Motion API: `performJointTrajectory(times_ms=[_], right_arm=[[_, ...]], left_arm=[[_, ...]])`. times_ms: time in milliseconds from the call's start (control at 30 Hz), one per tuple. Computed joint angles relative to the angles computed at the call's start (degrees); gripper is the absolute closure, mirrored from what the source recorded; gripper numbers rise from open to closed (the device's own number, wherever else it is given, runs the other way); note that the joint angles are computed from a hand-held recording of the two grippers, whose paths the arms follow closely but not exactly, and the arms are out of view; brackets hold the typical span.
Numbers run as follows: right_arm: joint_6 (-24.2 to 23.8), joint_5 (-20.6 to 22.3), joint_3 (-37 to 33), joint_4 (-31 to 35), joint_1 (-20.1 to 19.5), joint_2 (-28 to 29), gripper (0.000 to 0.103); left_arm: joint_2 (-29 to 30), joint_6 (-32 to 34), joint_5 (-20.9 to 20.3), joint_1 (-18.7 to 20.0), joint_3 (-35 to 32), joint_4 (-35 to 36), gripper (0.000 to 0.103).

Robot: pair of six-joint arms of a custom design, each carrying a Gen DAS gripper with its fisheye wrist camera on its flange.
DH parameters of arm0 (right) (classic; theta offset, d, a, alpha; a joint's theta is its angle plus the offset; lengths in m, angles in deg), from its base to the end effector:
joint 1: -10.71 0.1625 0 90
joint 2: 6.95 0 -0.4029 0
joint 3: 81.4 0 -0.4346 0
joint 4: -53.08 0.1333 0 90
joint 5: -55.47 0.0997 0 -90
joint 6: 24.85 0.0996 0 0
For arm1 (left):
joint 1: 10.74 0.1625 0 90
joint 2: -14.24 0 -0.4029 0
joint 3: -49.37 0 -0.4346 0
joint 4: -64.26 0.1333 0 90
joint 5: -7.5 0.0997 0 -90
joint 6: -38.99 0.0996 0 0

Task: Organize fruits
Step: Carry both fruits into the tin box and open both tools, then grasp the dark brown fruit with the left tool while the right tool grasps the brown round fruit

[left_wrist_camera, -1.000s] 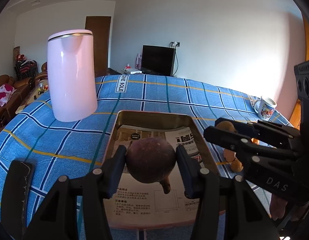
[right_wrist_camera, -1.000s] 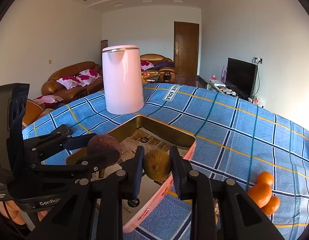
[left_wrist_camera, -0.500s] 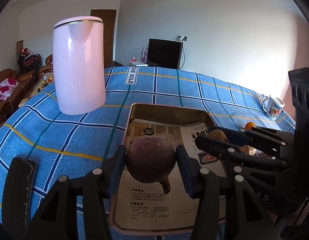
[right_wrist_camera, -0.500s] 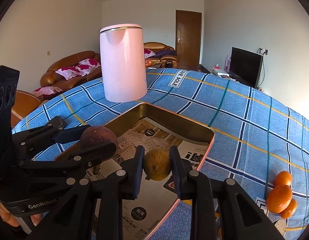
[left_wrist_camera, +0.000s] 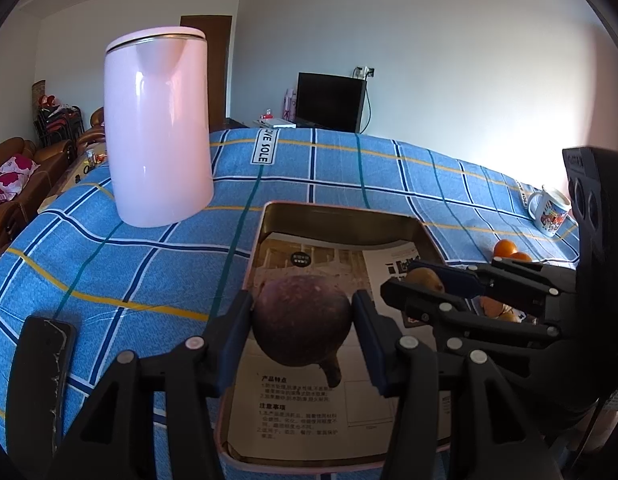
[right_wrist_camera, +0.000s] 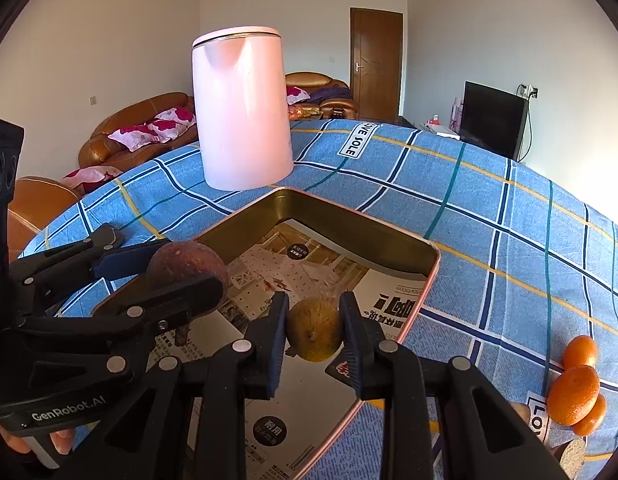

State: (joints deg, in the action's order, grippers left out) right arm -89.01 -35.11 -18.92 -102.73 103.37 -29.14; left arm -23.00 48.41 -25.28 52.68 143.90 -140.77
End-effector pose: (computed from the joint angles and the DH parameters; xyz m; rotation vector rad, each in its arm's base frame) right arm 0.1710 -0.8304 -0.0133 1.5691 -2.3846 0.5482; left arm -0.0987 -0.6824 0.0962 0.0458 2.0776 -1.2469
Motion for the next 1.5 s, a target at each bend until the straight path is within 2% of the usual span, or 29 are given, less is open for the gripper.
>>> performJointTrajectory(times_ms=[200,333,433,500,533,567,700,833,933,1000,1133,1200,1267,1300,1367,1500], right_arm=[[0.02,-0.75,-0.53,1.12,0.04,0.24,0.075],[0.80,0.22,-0.16,1.03,-0.26,-0.24,0.062],[1.67,2.26,1.69,0.29,-0.73,-1.84,0.046],[1.73,4.46,3.74,0.55,-1.48,-3.84,0.034],[1.42,5.49,4.97,0.76,-1.96,-5.07,0.032],[1.07,6.48,6.37,0.59,-2.49,-6.37,0.031],[0.30,9.04,11.28,-1.85,-5.26,-11.42,0.031],[2.28,9.61,13.53,-7.79,-8.71,-14.84,0.030],[4.05,7.55,13.50,-14.53,-10.88,-15.53,0.030],[5.03,6.05,12.42,-15.69,-12.00,-15.53,0.030],[6.74,4.21,10.16,-13.99,-13.26,-15.36,0.030],[7.23,4.46,9.22,-11.72,-13.50,-15.34,0.030],[7.06,3.98,8.46,-9.50,-13.51,-15.26,0.030],[6.78,3.20,8.01,-8.39,-13.38,-15.02,0.030],[6.52,2.59,6.98,-5.97,-13.27,-14.64,0.030],[8.33,2.88,5.96,-3.00,-13.55,-14.69,0.032]], left_arm=[[0.03,-0.24,0.75,-0.17,0.03,0.28,0.050],[0.07,1.39,1.40,-1.01,1.03,-2.95,0.049],[-0.55,3.52,1.15,-2.38,3.06,-7.59,0.037],[-0.29,6.21,1.32,-3.61,3.82,-11.97,0.017],[0.23,7.84,1.72,-4.31,3.74,-14.28,0.013],[0.62,8.84,1.57,-4.89,3.69,-15.77,0.010],[2.68,9.77,-0.73,-6.66,2.36,-14.92,0.010],[6.09,9.14,-3.03,-7.42,-1.34,-9.47,0.010],[8.51,7.35,-5.12,-7.54,-4.27,-4.29,0.010],[10.23,6.03,-6.23,-7.48,-6.63,-0.81,0.010],[13.32,3.76,-7.64,-7.33,-11.17,6.14,0.012],[14.19,2.15,-8.03,-7.13,-12.88,10.62,0.021],[14.76,0.46,-8.51,-6.84,-14.32,14.43,0.024],[15.08,-0.18,-8.73,-6.79,-14.98,15.79,0.031],[15.17,-1.60,-9.62,-6.51,-15.85,18.99,0.037],[15.59,-3.89,-10.52,-5.94,-17.71,24.12,0.042]])
